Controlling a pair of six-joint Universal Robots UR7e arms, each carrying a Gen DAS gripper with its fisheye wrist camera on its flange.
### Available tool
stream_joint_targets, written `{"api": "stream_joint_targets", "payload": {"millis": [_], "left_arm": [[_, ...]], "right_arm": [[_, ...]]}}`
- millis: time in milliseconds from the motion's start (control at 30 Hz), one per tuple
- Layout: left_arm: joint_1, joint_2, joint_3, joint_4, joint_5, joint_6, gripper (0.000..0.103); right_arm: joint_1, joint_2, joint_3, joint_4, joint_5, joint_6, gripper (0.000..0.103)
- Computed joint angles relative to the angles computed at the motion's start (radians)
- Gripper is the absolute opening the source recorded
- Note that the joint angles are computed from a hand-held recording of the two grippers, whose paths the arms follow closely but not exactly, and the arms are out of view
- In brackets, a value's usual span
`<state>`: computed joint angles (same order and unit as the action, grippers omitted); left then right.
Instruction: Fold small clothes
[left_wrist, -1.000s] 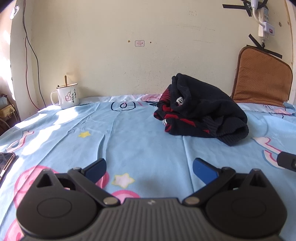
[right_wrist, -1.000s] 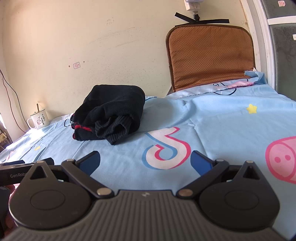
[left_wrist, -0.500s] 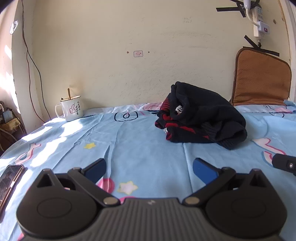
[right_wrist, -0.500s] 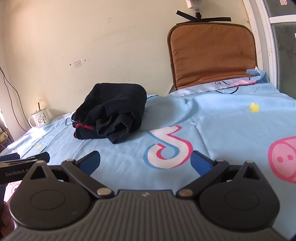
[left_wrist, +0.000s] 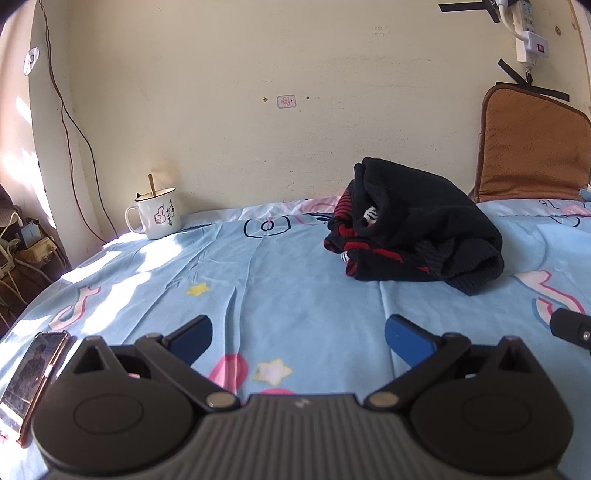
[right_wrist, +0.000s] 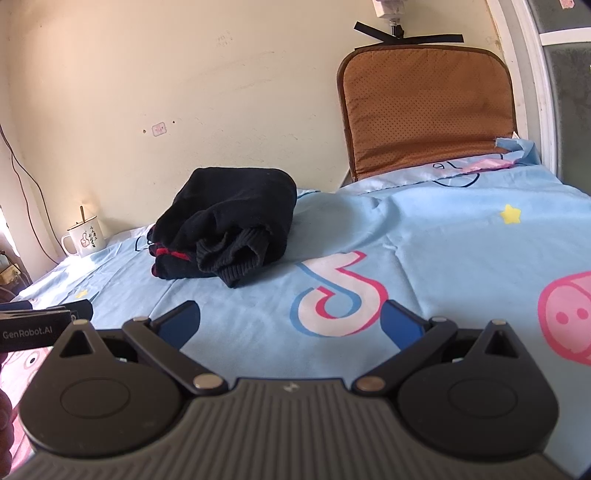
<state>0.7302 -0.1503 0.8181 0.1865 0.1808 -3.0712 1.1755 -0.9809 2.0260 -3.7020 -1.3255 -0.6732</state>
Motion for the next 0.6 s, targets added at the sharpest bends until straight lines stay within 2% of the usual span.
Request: {"api": "stream_joint_targets", "payload": {"millis": [133,233,433,600], "left_arm": [[-0.001,0.018,-0.031,0.029,-0.023,-0.004,0.103],[-0.001,0.050,-0.087,0.139,-0.026,-0.086,0.103],[0.003,0.131,-0.227,0.452,0.017,-0.347,0.103],[0.004,0.158,-0.272,0.545,0.054,-0.413,0.103]], "right_arm": [[-0.002,-0.002,-0.001,0.005,0.006,-0.001,0.103],[-0.003,-0.002,0.000,0.005,0.009,-0.002,0.103],[-0.005,-0.005,0.001,0.007,0.020,-0.002,0.103],[-0.006,-0.005,0.002,0.006,0.021,-0.001,0.103]]}}
